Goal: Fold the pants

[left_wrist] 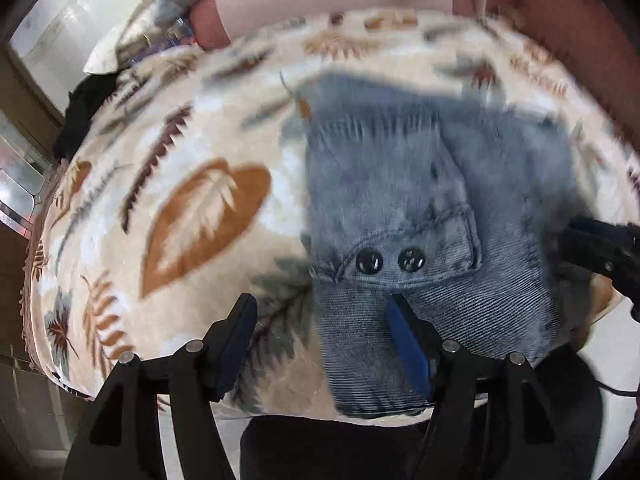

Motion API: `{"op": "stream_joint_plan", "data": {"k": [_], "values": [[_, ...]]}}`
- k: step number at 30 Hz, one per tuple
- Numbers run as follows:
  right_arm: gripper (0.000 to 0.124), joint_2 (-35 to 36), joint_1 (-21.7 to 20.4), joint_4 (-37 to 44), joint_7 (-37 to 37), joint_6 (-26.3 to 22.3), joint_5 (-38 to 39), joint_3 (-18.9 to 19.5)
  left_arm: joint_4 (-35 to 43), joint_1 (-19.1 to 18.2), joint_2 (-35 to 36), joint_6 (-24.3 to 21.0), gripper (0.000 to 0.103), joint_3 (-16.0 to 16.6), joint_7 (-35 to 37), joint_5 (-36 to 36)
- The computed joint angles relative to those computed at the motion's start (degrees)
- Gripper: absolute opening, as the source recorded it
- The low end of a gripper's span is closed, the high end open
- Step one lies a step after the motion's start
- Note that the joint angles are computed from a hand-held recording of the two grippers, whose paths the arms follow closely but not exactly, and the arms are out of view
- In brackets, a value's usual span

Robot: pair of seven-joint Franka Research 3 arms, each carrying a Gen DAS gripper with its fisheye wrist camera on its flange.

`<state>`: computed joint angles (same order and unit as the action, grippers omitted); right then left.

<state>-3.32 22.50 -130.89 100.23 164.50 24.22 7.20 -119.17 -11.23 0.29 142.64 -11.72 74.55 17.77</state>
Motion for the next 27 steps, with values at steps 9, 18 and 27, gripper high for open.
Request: {"op": "stream_joint_plan", "data": {"k": [9,18,27], "values": [[0.062,-17.66,-3.6,-10.53,3.51,9.3,-0.83,2.45,-5.88,2.87,-13.21,8.4,0.086,-1.19,-14.44,11.88],[0.066,-25.4,-19.99,-11.43,20.47,6.18,-19.64,17.54,-9.05,4.17,-20.56,9.53,0.086,-1.82,-17.48,14.31],[0.071,-24.84,-25.25,-8.93,28.89,0.41,-32.53,23.22,-10.19,5.24,-22.17,8.71,0.087,-2.61,-18.36,15.05]]}}
